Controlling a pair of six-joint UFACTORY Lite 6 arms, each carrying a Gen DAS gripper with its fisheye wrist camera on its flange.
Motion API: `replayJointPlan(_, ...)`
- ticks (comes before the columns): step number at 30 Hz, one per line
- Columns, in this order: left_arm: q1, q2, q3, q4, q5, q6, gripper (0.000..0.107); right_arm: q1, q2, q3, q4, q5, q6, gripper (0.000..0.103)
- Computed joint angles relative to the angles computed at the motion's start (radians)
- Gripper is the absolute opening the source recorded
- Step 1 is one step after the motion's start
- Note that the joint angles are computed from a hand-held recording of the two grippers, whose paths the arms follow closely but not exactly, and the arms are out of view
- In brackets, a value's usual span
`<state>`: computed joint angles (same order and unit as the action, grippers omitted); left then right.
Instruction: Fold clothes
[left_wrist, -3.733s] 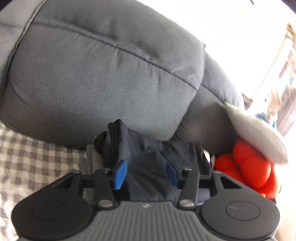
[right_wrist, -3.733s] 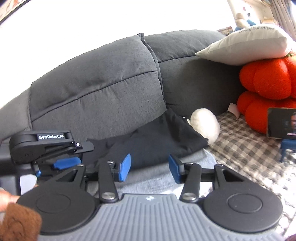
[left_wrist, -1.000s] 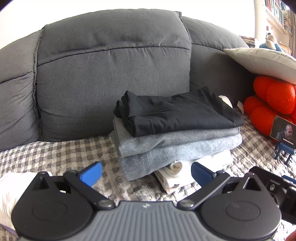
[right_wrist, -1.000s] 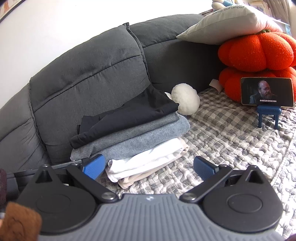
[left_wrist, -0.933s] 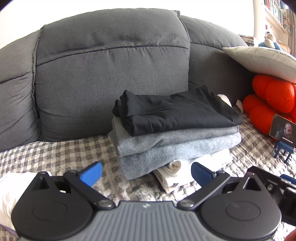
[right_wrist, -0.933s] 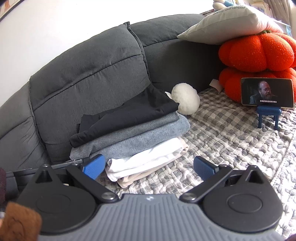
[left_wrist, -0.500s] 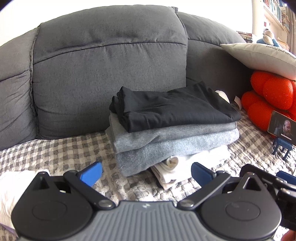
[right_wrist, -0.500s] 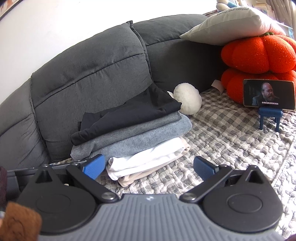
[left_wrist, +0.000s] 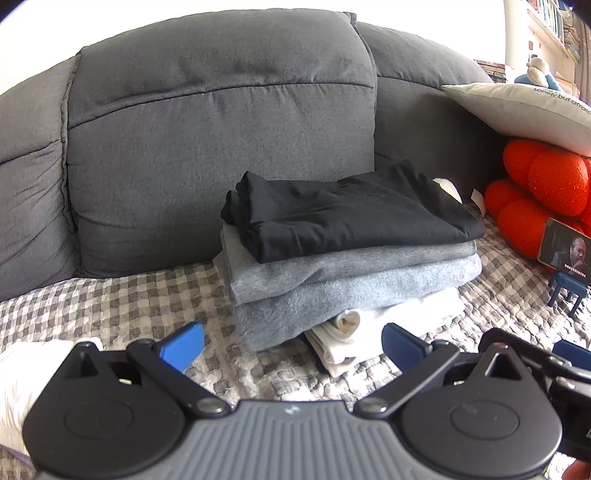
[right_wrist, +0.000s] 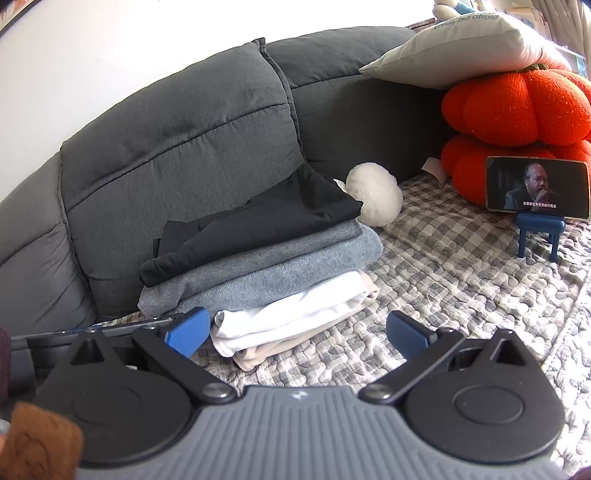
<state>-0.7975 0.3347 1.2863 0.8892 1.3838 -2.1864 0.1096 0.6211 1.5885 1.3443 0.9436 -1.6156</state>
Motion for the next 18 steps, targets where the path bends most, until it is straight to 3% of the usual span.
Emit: replayJointPlan(18, 0.010, 0.004, 0.004, -0.013, -0.003, 0.006, 0.102, 0.007, -0.006, -0.012, 0.002, -0.016, -0.010, 0.103)
